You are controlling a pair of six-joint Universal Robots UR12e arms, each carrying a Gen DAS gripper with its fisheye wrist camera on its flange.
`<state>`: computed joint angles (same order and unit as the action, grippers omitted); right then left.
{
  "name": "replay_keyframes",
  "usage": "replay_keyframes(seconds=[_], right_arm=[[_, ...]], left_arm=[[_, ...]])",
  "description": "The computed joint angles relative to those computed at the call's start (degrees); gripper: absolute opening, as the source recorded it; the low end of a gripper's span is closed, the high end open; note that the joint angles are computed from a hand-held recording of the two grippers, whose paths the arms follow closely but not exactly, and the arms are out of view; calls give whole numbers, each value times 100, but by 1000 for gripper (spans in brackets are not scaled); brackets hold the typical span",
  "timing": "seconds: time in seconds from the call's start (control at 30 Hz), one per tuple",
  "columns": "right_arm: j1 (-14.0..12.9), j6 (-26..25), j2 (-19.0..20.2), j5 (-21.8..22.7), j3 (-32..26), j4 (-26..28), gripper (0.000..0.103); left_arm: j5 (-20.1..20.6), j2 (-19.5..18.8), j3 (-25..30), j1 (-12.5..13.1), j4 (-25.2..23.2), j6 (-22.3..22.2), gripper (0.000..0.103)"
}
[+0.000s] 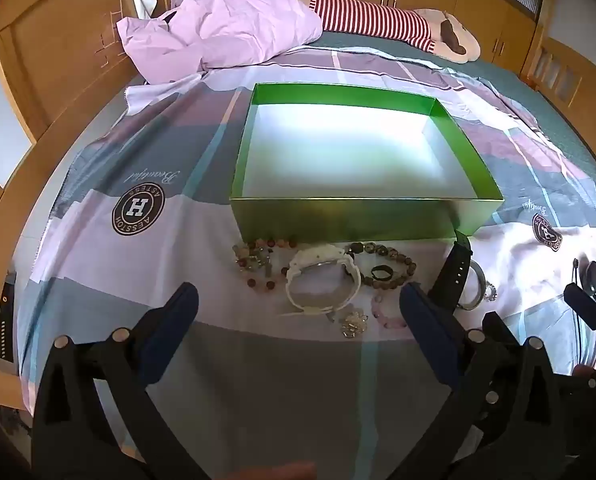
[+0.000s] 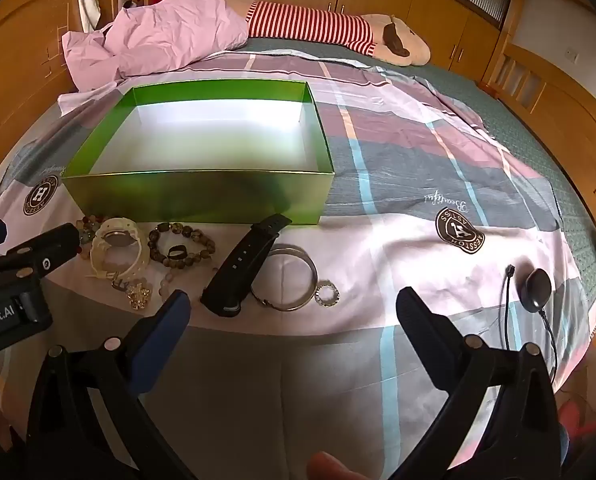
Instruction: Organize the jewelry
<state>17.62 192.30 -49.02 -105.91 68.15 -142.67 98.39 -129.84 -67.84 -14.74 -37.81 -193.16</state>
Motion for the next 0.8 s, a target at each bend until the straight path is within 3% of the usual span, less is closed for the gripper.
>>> replay_keyframes(seconds=[0.8], right_arm=[[83,-135,73,-56,-111,209,101]], left_arm=[[130,-27,42,-8,-207,-8,100]])
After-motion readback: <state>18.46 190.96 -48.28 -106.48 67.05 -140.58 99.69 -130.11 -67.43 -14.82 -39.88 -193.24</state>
